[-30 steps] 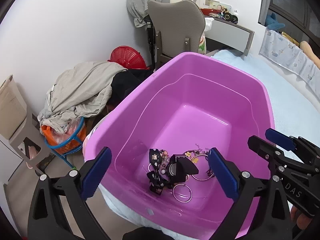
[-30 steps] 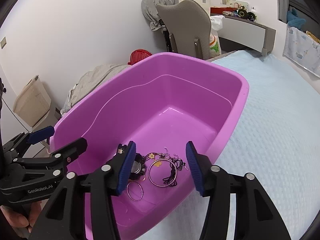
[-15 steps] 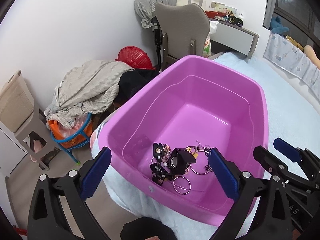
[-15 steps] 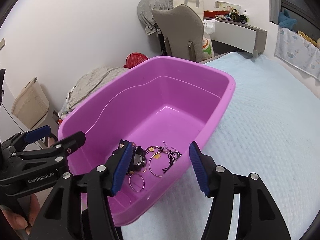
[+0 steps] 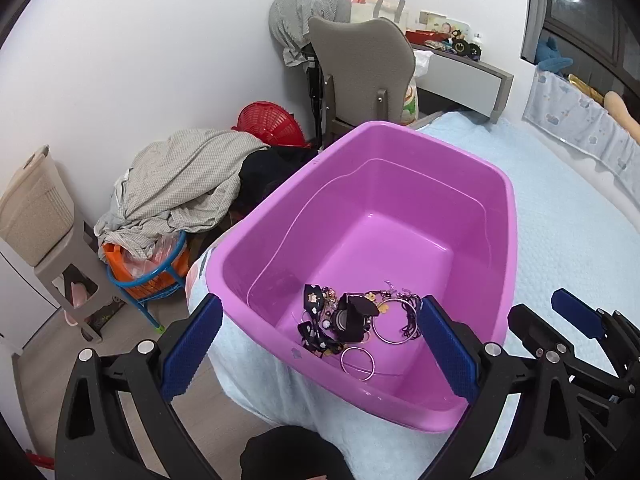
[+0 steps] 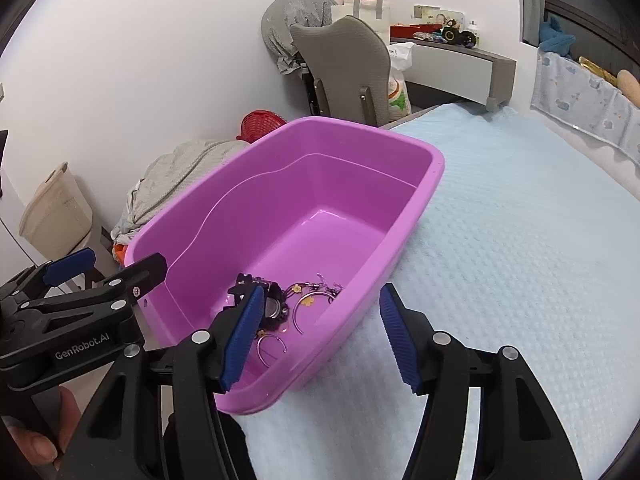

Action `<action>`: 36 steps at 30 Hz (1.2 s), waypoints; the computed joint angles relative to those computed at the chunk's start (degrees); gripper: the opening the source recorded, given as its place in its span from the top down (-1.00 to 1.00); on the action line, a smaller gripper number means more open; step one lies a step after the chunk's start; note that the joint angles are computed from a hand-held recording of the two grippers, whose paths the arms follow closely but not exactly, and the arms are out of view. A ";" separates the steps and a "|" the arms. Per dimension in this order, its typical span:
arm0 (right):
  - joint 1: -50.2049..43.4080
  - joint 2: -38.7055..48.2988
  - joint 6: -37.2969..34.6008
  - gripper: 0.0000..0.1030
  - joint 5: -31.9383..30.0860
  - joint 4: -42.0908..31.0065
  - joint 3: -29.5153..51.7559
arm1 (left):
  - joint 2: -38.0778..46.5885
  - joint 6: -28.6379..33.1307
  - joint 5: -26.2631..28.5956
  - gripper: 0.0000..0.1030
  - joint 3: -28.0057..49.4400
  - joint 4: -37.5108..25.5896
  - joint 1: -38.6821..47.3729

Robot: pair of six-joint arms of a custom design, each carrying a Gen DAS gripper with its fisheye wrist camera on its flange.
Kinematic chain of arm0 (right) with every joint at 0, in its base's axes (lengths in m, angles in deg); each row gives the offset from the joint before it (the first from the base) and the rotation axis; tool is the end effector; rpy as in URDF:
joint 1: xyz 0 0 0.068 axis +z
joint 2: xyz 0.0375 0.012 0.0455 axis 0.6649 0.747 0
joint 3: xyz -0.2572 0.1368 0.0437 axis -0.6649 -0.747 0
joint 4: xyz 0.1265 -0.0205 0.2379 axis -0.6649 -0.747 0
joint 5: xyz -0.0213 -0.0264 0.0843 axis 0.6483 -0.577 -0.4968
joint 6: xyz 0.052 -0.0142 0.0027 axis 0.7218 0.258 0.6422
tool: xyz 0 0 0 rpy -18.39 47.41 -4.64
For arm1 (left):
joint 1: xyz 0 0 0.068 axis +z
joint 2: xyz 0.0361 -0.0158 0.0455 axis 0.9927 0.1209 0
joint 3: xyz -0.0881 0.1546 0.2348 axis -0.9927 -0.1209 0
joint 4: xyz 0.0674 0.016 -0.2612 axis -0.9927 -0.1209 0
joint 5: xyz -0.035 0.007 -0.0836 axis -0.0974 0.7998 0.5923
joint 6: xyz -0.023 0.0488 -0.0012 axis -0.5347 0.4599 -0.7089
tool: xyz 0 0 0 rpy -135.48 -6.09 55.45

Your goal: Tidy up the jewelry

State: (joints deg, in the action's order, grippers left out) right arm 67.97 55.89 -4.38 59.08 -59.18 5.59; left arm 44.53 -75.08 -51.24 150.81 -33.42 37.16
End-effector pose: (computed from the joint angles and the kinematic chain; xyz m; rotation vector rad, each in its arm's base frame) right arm 0.2018 0.0883 0.3592 0.1877 2.3774 0.0988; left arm 0.2773 -0.2662 0.3760 0.2442 2.3934 -0.0769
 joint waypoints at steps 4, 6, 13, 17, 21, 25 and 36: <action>1.05 -0.48 0.88 -0.13 1.24 -1.62 0.79 | -0.24 -0.27 -0.66 -0.85 0.21 -0.77 -0.76; 1.53 -0.75 1.18 -0.13 1.89 -2.25 1.07 | -0.44 -0.25 -0.66 -0.85 0.15 -0.93 -0.93; 3.14 -1.51 2.47 -0.14 3.42 -3.90 1.63 | -1.10 -0.35 -1.11 -0.85 0.03 -1.24 -1.33; 3.79 -1.71 2.91 -0.14 4.15 -4.66 2.01 | -1.34 -0.36 -1.23 -0.85 0.08 -1.41 -1.50; 4.24 -1.72 3.04 -0.14 4.72 -5.19 2.54 | -1.18 0.19 -0.99 -0.85 0.91 -1.77 -1.43; 4.73 -1.79 3.26 -0.14 5.42 -5.64 2.95 | -1.19 0.53 -1.29 -0.85 1.49 -2.01 -1.67; 6.23 -1.73 4.33 -0.14 7.10 -6.63 3.51 | -2.00 0.66 -2.98 -0.85 0.69 -1.09 -2.58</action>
State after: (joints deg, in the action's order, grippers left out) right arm 74.19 54.17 -0.05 66.18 -65.81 9.10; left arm 42.53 -74.42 -54.23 151.50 -34.50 34.59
